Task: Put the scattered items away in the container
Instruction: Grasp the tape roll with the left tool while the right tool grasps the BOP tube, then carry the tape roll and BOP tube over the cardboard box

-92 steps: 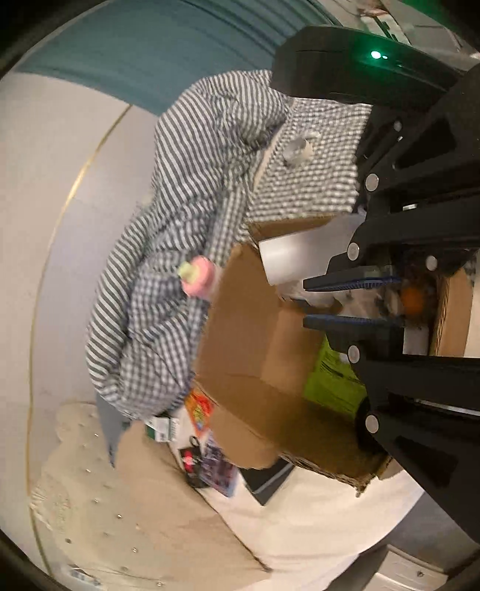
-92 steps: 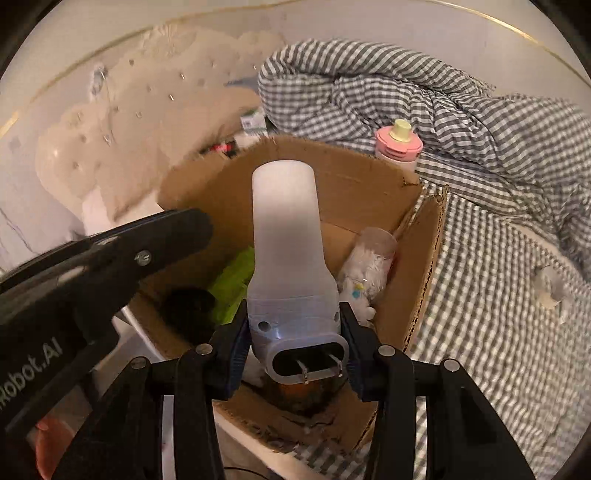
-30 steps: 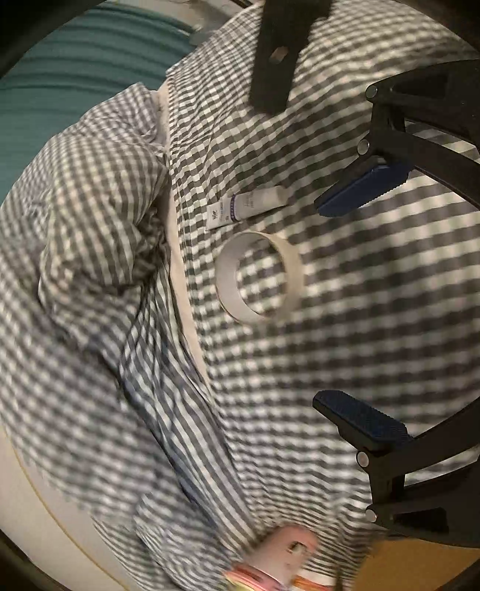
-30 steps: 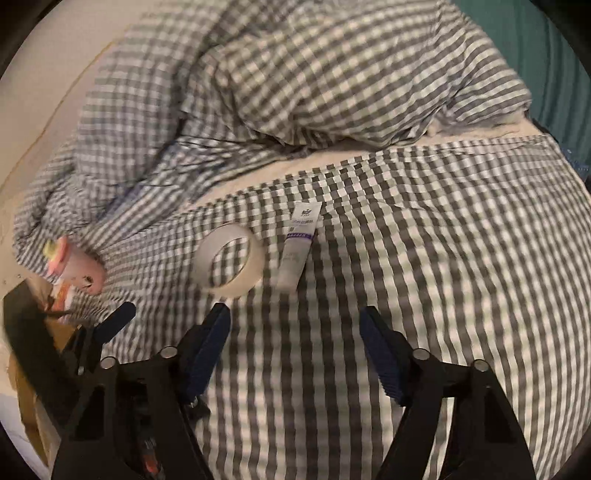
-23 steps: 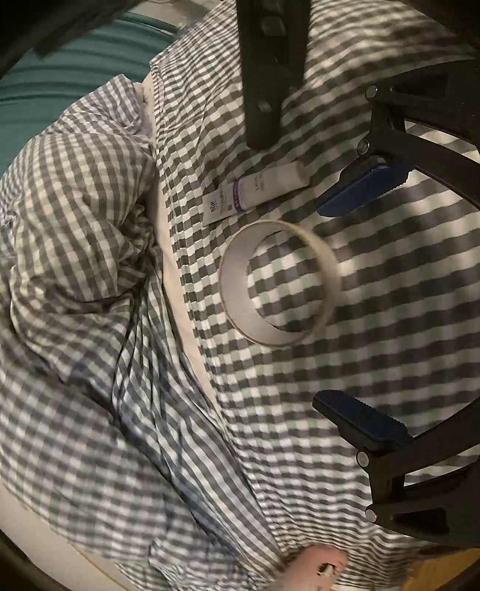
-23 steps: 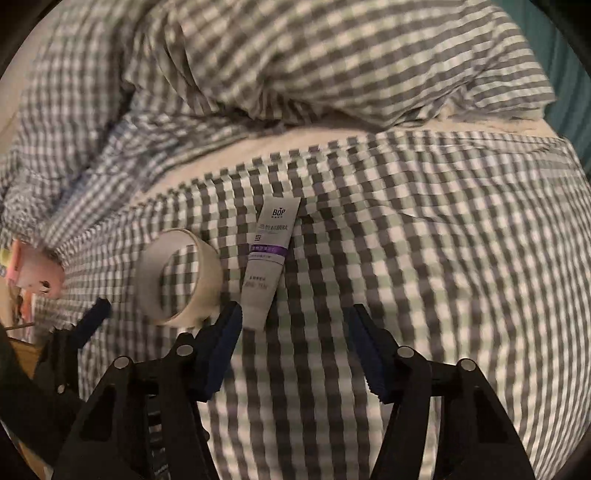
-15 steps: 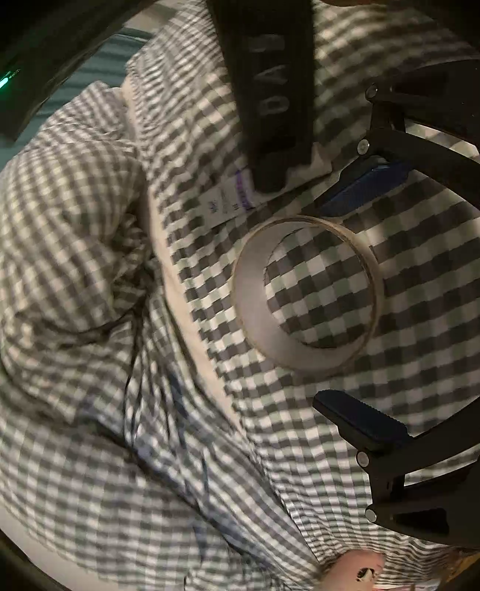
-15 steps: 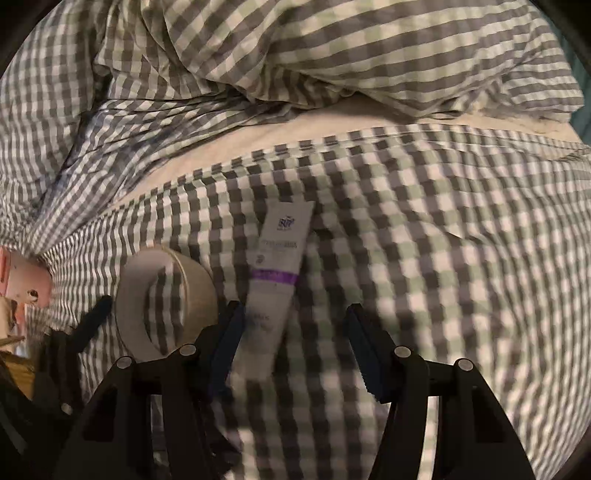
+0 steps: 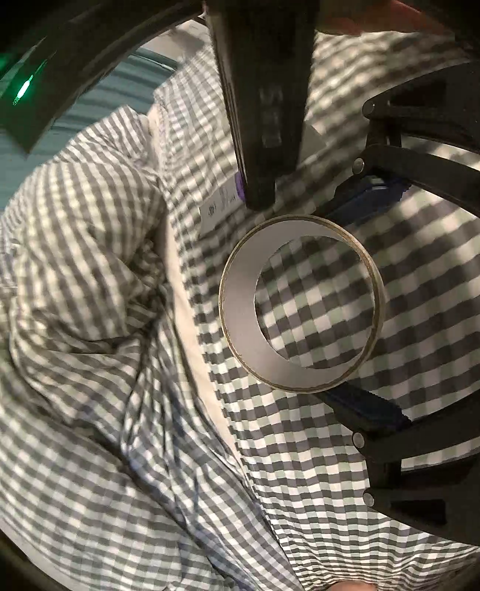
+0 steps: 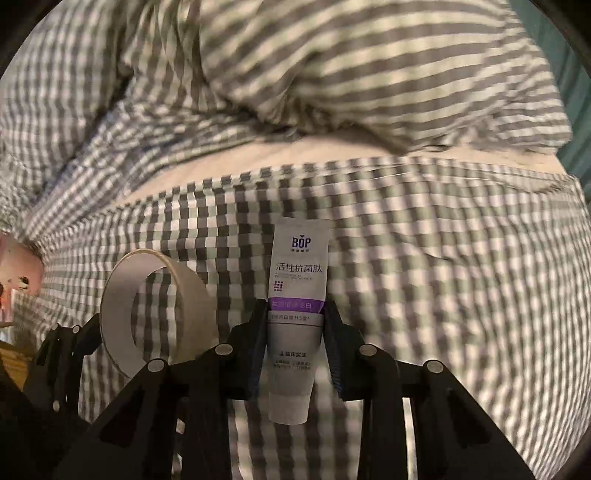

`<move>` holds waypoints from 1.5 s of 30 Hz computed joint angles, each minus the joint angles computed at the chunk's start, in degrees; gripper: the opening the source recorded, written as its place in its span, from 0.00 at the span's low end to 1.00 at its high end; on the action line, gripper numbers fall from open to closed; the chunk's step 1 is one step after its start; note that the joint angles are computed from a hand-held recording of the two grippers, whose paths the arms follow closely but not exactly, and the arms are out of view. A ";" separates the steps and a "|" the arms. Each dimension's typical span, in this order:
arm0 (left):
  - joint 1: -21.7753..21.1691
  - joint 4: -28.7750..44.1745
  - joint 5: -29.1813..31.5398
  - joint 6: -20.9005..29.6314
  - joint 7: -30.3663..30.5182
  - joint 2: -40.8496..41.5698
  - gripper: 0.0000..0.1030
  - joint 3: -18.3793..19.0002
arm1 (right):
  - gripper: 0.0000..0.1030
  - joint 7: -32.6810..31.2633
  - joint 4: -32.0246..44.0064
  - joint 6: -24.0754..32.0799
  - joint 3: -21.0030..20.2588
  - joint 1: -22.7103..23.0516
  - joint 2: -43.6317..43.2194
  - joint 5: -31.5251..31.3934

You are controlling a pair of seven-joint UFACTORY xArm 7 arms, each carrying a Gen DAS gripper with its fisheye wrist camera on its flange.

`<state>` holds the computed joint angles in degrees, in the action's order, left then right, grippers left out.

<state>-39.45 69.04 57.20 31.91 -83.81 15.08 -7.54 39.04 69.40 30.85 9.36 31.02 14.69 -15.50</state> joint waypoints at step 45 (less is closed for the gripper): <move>1.09 -22.27 -40.51 74.08 -0.78 -83.72 0.81 -28.93 | 0.28 22.69 17.68 21.06 28.01 20.21 -4.67 -23.07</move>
<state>-38.36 46.78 16.69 105.99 -84.59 -68.64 -36.47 61.72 87.08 51.91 37.37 51.22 10.02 -38.57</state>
